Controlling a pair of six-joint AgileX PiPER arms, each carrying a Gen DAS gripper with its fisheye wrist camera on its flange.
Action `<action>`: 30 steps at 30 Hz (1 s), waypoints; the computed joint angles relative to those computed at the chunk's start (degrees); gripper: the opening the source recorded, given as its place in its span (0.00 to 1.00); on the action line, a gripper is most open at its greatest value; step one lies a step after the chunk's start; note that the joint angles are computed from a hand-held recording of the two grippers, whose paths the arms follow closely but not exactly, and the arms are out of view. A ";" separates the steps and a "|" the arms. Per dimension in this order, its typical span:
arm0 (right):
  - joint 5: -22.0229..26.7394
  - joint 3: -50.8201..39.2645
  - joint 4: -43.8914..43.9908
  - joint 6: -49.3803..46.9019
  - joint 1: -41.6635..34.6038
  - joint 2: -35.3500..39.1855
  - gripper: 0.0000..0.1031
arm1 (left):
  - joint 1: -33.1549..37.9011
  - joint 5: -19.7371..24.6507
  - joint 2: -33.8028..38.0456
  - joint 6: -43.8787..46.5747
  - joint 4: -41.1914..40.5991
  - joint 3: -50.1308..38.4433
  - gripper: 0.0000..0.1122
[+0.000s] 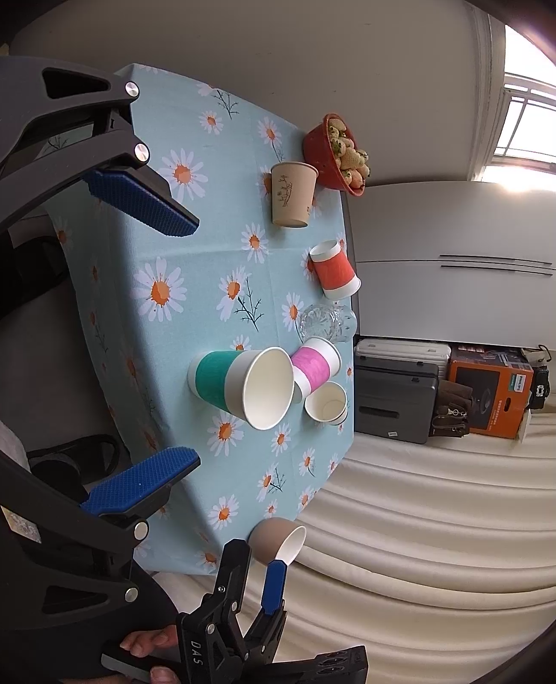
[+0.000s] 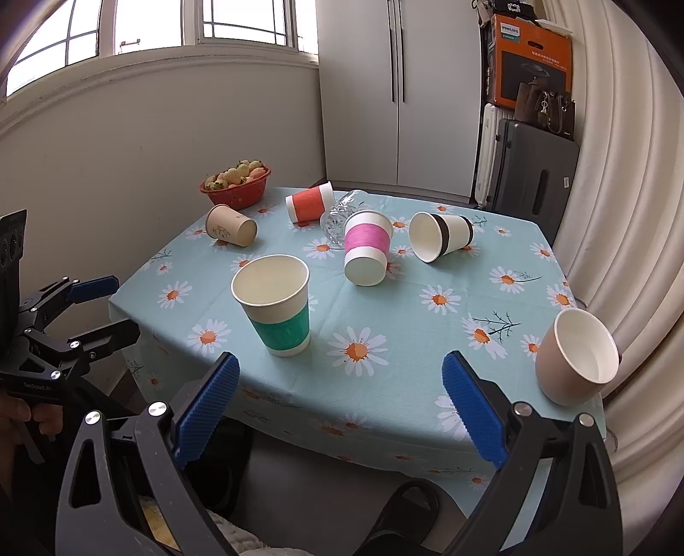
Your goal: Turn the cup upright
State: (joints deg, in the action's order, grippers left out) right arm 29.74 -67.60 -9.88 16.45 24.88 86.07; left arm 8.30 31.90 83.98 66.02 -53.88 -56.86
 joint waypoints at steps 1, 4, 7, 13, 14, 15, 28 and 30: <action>-0.05 0.03 -0.08 0.05 -0.01 -0.04 0.92 | -0.03 -0.07 -0.02 -0.12 0.04 0.04 0.86; 0.15 0.05 -0.25 0.22 0.08 -0.20 0.92 | -0.22 -0.37 -0.03 -0.64 0.42 0.08 0.86; 0.09 0.03 -0.02 0.00 -0.04 -0.22 0.92 | -0.40 -0.65 -0.01 -0.88 0.73 0.09 0.86; -0.01 0.05 -0.11 0.01 -0.08 -0.25 0.92 | -0.11 -0.66 -0.16 -0.59 0.24 0.28 0.86; -0.03 0.03 -0.44 0.33 -0.02 -0.18 0.92 | -0.04 -0.58 -0.12 -0.63 0.25 0.23 0.86; 0.02 -0.05 -0.49 0.39 -0.01 -0.09 0.92 | 0.00 -0.50 -0.05 -0.74 0.35 0.16 0.86; 0.07 0.00 -1.72 1.40 0.44 0.22 0.92 | -0.03 -0.36 -0.01 -1.62 1.22 -0.04 0.86; -0.31 0.34 -1.86 1.73 0.38 -0.01 0.92 | 0.01 -0.28 0.00 -1.57 1.15 -0.07 0.86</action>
